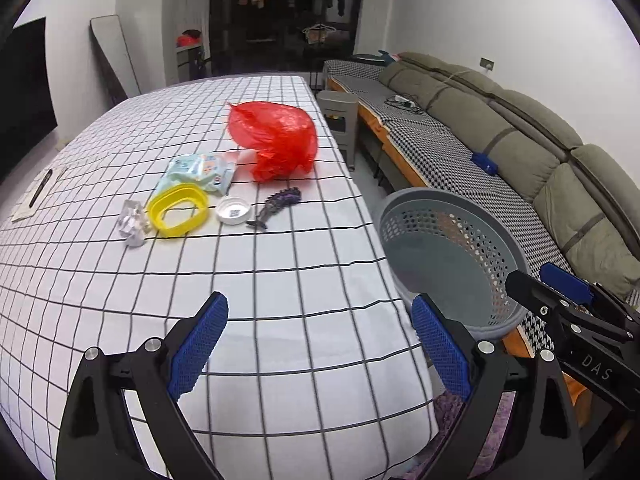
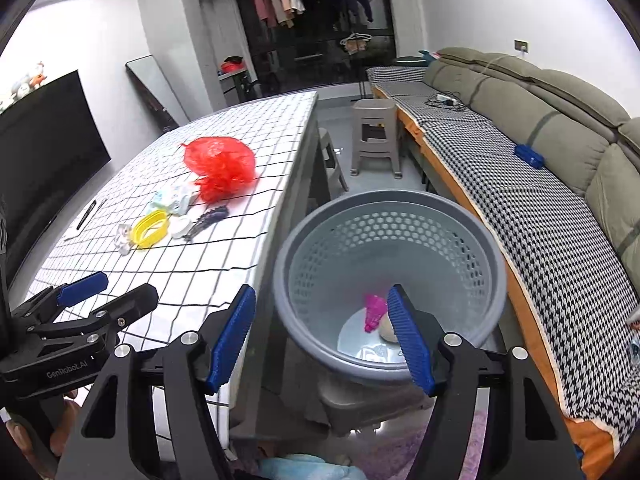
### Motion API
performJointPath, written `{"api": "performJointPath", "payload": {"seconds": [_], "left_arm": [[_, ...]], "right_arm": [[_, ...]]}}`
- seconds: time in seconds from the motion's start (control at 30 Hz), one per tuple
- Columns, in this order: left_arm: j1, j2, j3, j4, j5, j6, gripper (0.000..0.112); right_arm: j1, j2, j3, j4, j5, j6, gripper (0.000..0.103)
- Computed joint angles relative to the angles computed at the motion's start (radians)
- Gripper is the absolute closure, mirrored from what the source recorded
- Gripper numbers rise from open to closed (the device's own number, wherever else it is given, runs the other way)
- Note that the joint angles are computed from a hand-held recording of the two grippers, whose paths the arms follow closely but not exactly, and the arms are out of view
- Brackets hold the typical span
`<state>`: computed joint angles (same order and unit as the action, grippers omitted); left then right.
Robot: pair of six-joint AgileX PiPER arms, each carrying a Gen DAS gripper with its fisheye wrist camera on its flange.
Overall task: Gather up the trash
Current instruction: 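Move both tools back over the table toward the remaining trash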
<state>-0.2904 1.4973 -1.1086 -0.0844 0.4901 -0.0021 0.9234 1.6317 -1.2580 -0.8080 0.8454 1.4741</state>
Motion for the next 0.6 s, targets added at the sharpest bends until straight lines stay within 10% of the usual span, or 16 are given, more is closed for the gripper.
{"api": "performJointPath", "payload": {"seconds": [0.6], "left_arm": [[0.214, 0.005, 0.014, 0.021, -0.007, -0.025, 0.021]], "right_arm": [[-0.044, 0.207, -0.246, 0.184, -0.093, -0.293, 0.037]]}}
